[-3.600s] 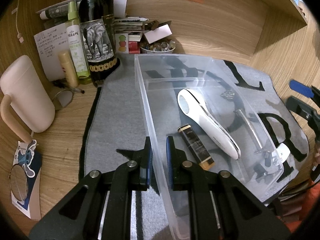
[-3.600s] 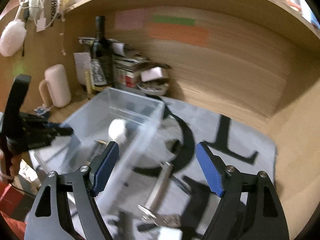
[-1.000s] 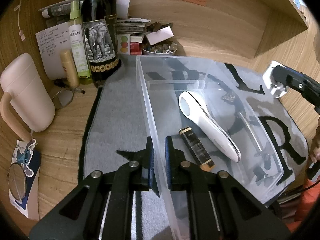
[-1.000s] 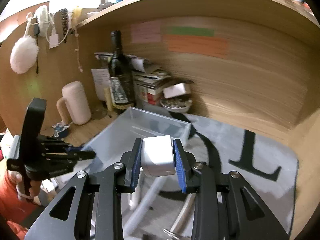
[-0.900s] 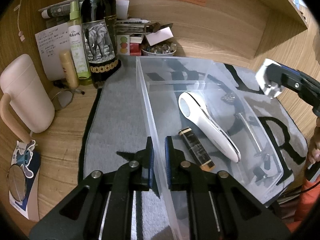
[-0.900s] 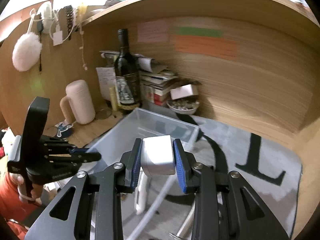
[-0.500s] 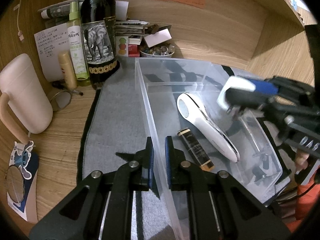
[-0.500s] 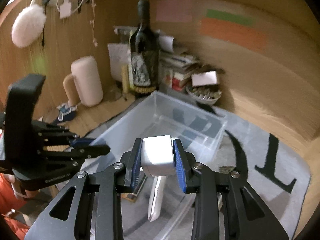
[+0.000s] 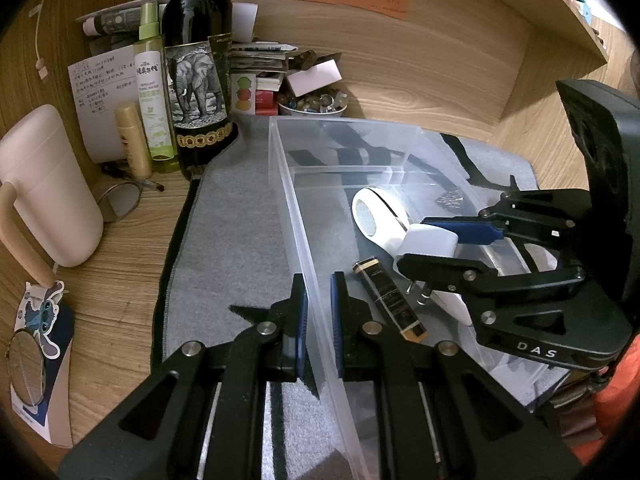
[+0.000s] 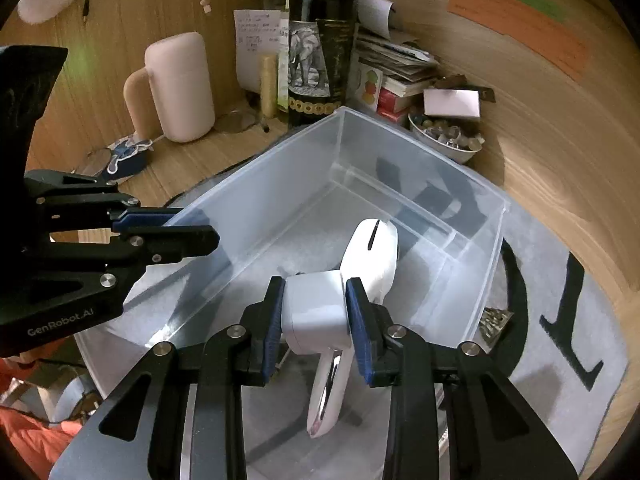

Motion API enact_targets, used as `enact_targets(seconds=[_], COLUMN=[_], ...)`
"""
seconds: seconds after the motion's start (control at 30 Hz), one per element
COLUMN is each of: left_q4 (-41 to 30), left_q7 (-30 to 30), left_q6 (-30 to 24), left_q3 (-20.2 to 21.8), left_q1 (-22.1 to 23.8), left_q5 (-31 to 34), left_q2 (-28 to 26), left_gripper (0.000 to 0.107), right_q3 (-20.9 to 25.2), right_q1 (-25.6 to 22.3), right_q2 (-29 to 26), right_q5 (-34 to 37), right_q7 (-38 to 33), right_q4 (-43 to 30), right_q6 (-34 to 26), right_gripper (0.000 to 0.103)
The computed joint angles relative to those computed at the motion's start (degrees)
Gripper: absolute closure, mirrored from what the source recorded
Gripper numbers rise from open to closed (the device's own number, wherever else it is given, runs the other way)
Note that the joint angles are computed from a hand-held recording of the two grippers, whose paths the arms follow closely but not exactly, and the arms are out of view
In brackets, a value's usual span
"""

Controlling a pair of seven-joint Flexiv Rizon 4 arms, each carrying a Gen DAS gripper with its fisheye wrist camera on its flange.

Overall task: Organize rigid objects
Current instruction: 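Lift the white plug cube with the right gripper and carry it over the box, then lower the plug cube into the box and open the right gripper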

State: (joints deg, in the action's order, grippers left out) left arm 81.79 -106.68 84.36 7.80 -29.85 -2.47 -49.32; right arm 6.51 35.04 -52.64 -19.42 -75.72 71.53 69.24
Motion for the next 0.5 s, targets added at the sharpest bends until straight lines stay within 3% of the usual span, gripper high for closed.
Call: enact_targets(seconds=[0.3,0.5], left_q4=[-0.5,-1.5], left_q7=[-0.7,-2.2], left_q6=[-1.1,-2.5], left_q3=[1.0,2.1], left_q1=[-0.7,-1.4], left_q5=[0.4,1.5], left_q2=[0.0,-0.2], left_gripper=[0.096,0.096], right_q3=[0.6,0.9], right_q1=[-0.4,-0.9], right_q2=[-0.2,0.5], right_q5=[0.6,1.8], right_q7=[-0.4,0.0], right_q4=[-0.2,0.8], right_q6=[-0.1,1.7], right_gripper=[0.074,0.067])
